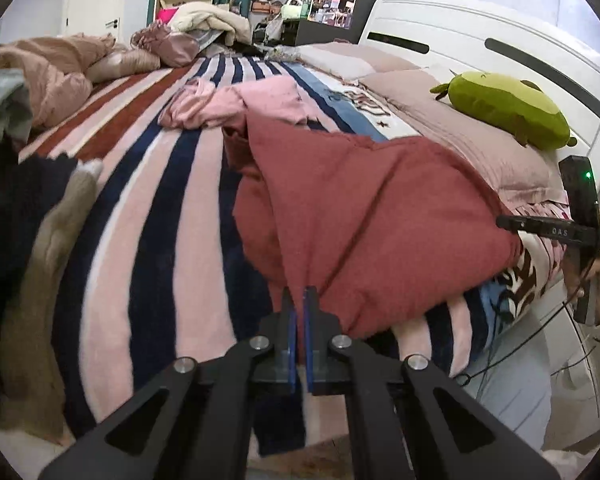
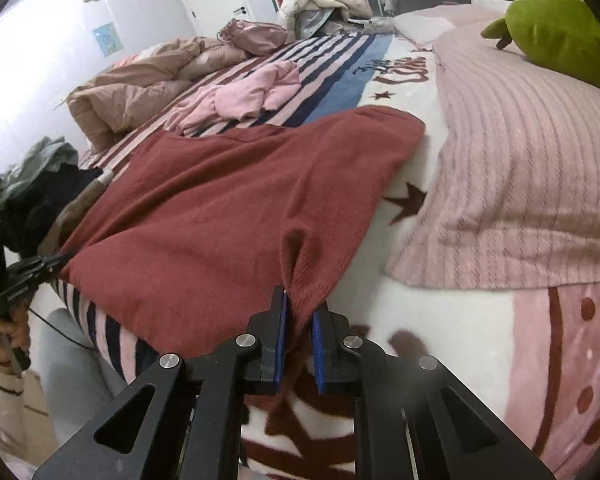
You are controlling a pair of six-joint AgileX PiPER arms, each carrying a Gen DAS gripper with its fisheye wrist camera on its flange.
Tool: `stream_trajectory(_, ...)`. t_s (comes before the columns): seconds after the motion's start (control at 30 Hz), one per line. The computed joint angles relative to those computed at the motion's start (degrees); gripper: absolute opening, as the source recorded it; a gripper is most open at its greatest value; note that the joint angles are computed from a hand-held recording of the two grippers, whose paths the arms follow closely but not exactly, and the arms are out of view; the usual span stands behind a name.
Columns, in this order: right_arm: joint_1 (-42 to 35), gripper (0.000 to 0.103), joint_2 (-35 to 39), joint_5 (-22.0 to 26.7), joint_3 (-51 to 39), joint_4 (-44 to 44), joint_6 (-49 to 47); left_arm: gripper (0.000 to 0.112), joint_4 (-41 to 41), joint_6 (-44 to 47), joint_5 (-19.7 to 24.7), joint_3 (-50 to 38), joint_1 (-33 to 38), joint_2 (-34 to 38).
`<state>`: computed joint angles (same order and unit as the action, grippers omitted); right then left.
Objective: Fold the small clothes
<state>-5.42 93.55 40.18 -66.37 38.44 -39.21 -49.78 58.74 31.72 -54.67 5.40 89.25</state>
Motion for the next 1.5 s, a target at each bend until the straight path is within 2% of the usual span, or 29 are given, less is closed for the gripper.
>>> stream_trajectory(0.1,0.3,0.008,-0.5,-0.4,0.3,-3.4,2.9,0.001,5.1,-4.5,-1.7,0.9,-0.5,0.1)
stream_trajectory(0.2,1.0,0.013,-2.9,-1.8,1.8,-7.3,6.6,0.007,1.4,-1.3,1.6,1.4,2.3,0.6)
stream_trajectory(0.23,1.6,0.013,-4.7,-2.8,2.8,-8.9,7.9,0.023,0.3,-0.6,2.2,2.2,3.0,-0.2)
stream_trajectory(0.27,2.0,0.013,-5.8,-3.5,3.3,-10.1,9.0,0.049,-1.3,0.8,3.1,2.8,3.9,-0.9)
stream_trajectory(0.3,2.7,0.018,-8.1,-4.6,4.5,-11.2,9.9,0.062,-4.1,3.1,4.1,3.8,5.0,-1.9)
stream_trajectory(0.37,3.3,0.030,-11.8,-5.9,6.1,-10.0,9.2,0.067,-8.9,6.7,7.4,5.4,6.9,-3.5)
stream_trajectory(0.4,4.4,0.032,-13.9,-7.0,7.1,-8.5,8.0,0.071,-10.5,7.5,9.5,6.0,7.9,-3.9)
stream_trajectory(0.47,7.6,0.031,-15.7,-8.5,7.7,-8.0,7.5,0.079,-13.6,7.7,11.8,6.7,8.6,-3.7)
stream_trajectory(0.5,8.8,0.024,-15.9,-8.9,7.9,-7.7,7.5,0.080,-15.5,8.3,13.3,7.1,8.9,-3.1)
stream_trajectory(0.53,10.4,0.017,-15.9,-9.5,8.2,-5.7,6.0,0.080,-17.2,8.8,14.5,7.5,9.1,-2.2)
stream_trajectory(0.57,12.6,0.005,-15.3,-10.4,8.4,-2.8,4.4,0.080,-19.6,9.3,15.3,8.0,9.0,-1.0)
stream_trajectory(0.7,19.3,0.005,-10.3,-14.3,7.4,0.5,4.0,0.080,-27.2,11.2,18.7,8.1,7.4,4.1)
stream_trajectory(0.73,20.3,0.005,-8.4,-14.6,6.7,3.0,2.5,0.080,-28.1,11.7,18.3,8.0,6.7,4.6)
stream_trajectory(0.8,21.7,0.005,-5.8,-15.5,5.8,4.9,1.7,0.080,-29.6,12.0,14.6,7.0,4.1,5.3)
stream_trajectory(0.87,24.4,0.005,-1.9,-17.6,3.6,-0.8,7.2,0.080,-32.1,12.3,12.7,5.4,2.7,6.8)
stream_trajectory(0.97,24.8,0.005,1.7,-16.0,2.0,-5.5,10.9,0.079,-35.8,11.7,9.5,2.8,1.3,9.0)
stream_trajectory(1.03,24.3,0.005,2.5,-15.8,3.0,-2.9,8.4,0.074,-37.2,11.2,6.2,1.3,0.6,9.7)
stream_trajectory(1.07,23.7,0.005,2.3,-15.9,3.5,-1.1,6.5,0.066,-37.7,11.1,4.3,0.4,-0.2,10.2)
stream_trajectory(1.13,22.9,0.005,2.2,-15.2,3.8,0.9,4.8,0.048,-35.7,8.1,2.4,-2.6,-1.3,12.0)
stream_trajectory(1.2,21.1,0.005,2.2,-12.5,3.1,4.5,2.2,0.019,-33.0,4.6,2.5,-5.1,-1.8,13.2)
stream_trajectory(1.3,15.0,0.005,0.6,-6.4,4.4,17.4,-8.2,0.013,-28.3,3.0,-1.1,-6.4,-3.9,10.7)
stream_trajectory(1.37,10.3,0.006,-2.4,-4.6,7.3,24.3,-14.0,0.012,-24.0,0.6,-3.1,-7.8,-5.7,9.2)
stream_trajectory(1.5,0.8,0.007,-6.7,-0.3,10.2,30.3,-19.8,0.011,-12.6,-7.3,-6.8,-12.8,-11.3,7.9)
